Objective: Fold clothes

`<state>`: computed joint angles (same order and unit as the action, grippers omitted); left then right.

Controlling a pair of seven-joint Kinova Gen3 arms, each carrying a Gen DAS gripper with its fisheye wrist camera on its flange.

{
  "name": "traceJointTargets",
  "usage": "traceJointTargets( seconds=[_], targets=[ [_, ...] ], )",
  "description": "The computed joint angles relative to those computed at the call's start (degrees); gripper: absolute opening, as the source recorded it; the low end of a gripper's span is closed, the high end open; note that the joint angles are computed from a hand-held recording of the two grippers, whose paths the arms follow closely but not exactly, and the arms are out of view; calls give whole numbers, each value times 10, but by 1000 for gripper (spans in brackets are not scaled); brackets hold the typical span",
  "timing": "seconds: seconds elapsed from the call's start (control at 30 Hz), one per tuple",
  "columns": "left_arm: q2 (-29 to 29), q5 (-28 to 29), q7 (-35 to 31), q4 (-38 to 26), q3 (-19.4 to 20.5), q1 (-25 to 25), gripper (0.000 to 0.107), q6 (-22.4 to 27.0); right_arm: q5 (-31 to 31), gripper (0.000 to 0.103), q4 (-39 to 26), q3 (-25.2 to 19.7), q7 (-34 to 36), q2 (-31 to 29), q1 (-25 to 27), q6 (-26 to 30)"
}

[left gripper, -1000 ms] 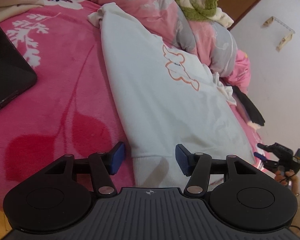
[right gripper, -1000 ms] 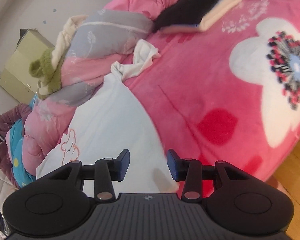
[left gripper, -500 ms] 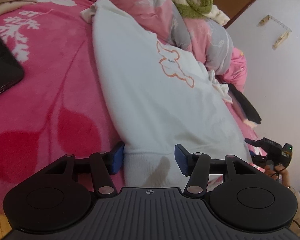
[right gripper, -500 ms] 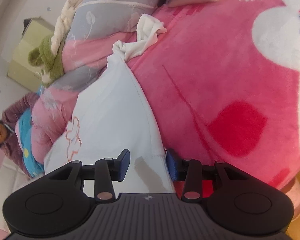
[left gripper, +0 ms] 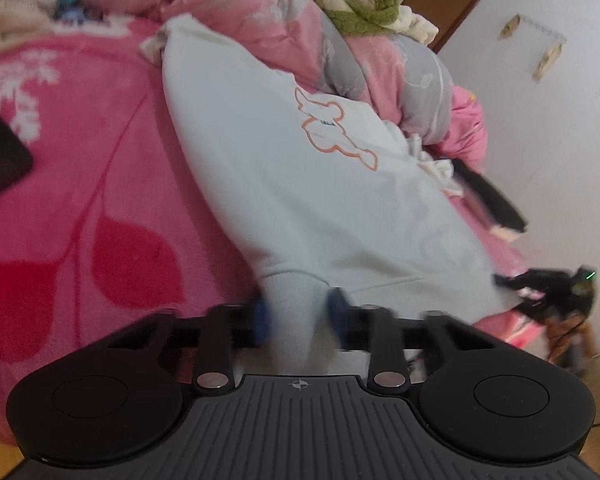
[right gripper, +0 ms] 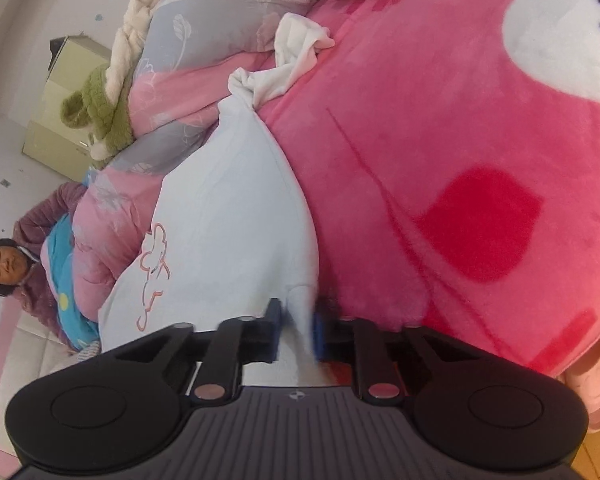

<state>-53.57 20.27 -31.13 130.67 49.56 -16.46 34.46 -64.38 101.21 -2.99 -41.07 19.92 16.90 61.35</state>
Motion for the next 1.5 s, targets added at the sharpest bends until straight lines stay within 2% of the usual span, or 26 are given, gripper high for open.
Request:
traceJointTargets(
  seconds=[0.13, 0.4, 0.63, 0.8, 0.9, 0.97, 1.03, 1.1, 1.13, 1.27, 1.37, 1.5],
  targets=[
    [-31, 6, 14, -2, -11, 8, 5, 9, -15, 5, 24, 3, 35, -34, 4, -13],
    [-52, 7, 3, -12, -50, 50, 4, 28, -39, 5, 46, 40, 94, -65, 35, 61],
    [-36, 11, -17, -23, -63, 85, 4, 70, -17, 5, 71, 70, 118, -79, 51, 95],
    [4, 1, -48, -22, -19, 66, 4, 85, 21, 5, 71, 69, 107, -62, 37, 74],
    [18, -19, -76, -34, 32, 30, 4, 92, 72, 7, 61, 59, 91, -60, 1, 17],
    [11, -32, -98, -48, 66, 4, 6, 104, 90, 11, 49, 49, 81, -53, -2, 9],
    [-4, -33, -116, -58, 86, -17, 7, 116, 107, 19, 44, 45, 76, -56, -5, -1],
    [-21, -22, -127, -57, 85, -23, 8, 119, 122, 44, 44, 42, 75, -64, -8, -15],
    [-26, -15, -132, -57, 82, -25, 8, 121, 124, 47, 50, 40, 80, -69, -8, -24],
    [-44, 7, -156, -58, 68, -28, 9, 133, 124, 49, 68, 41, 98, -83, -8, -49],
    [-51, 17, -174, -58, 49, -20, 15, 146, 110, 57, 79, 43, 106, -83, -5, -57],
    [-43, 19, -183, -70, 9, 3, 17, 194, 79, 59, 92, 54, 110, -83, 17, -50]
  ],
)
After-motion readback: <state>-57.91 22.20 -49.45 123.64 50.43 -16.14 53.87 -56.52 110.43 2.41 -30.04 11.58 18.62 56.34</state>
